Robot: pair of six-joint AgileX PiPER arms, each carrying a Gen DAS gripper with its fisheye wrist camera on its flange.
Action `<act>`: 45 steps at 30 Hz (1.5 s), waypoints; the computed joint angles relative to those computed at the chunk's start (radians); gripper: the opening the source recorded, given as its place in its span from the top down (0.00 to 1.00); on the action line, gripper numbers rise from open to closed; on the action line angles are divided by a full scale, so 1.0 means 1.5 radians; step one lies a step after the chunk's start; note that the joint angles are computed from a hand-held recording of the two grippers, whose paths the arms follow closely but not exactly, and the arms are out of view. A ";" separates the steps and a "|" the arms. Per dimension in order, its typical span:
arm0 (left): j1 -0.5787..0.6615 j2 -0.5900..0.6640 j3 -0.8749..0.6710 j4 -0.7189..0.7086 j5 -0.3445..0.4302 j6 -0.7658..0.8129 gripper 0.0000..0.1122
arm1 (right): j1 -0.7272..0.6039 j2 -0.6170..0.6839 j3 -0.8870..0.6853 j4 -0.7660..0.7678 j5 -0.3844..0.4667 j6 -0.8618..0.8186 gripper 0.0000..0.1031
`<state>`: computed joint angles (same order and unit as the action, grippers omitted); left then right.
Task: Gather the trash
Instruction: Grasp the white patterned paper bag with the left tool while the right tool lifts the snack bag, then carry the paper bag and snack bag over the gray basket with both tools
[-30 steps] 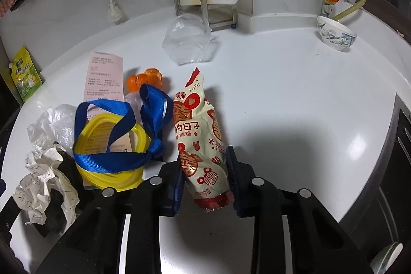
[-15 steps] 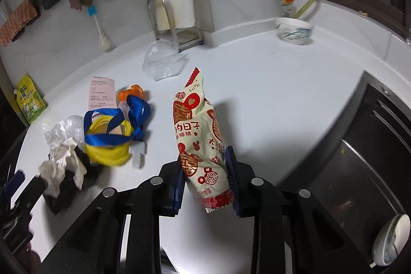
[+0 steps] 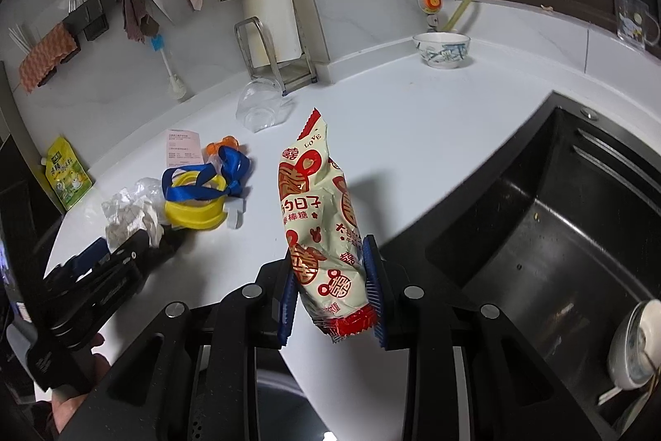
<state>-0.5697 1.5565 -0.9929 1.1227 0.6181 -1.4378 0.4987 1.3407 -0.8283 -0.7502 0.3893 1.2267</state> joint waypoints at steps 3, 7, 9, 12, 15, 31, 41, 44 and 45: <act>-0.005 0.000 0.005 0.010 0.004 -0.013 0.79 | 0.012 -0.005 0.018 0.000 -0.006 0.016 0.73; 0.000 -0.012 0.011 0.006 -0.004 -0.003 0.82 | 0.037 -0.015 0.040 -0.015 -0.005 0.051 0.73; 0.004 -0.030 0.020 0.005 -0.012 -0.001 0.82 | 0.047 -0.022 0.049 -0.028 -0.002 0.071 0.73; 0.007 -0.056 0.028 -0.004 -0.014 0.011 0.82 | 0.068 -0.036 0.060 -0.051 0.011 0.106 0.73; 0.003 -0.087 0.041 -0.015 -0.009 0.027 0.82 | 0.096 -0.056 0.069 -0.079 0.036 0.146 0.73; -0.133 -0.285 0.178 -0.041 0.089 0.048 0.82 | 0.316 -0.162 0.137 -0.152 0.213 0.322 0.73; -0.323 -0.383 0.227 -0.052 0.234 0.020 0.82 | 0.554 -0.224 0.146 -0.165 0.459 0.442 0.72; -0.391 -0.400 0.233 -0.044 0.288 0.002 0.82 | 0.633 -0.240 0.157 -0.164 0.528 0.505 0.72; -0.419 -0.405 0.236 -0.042 0.307 -0.012 0.82 | 0.655 -0.240 0.158 -0.161 0.546 0.516 0.72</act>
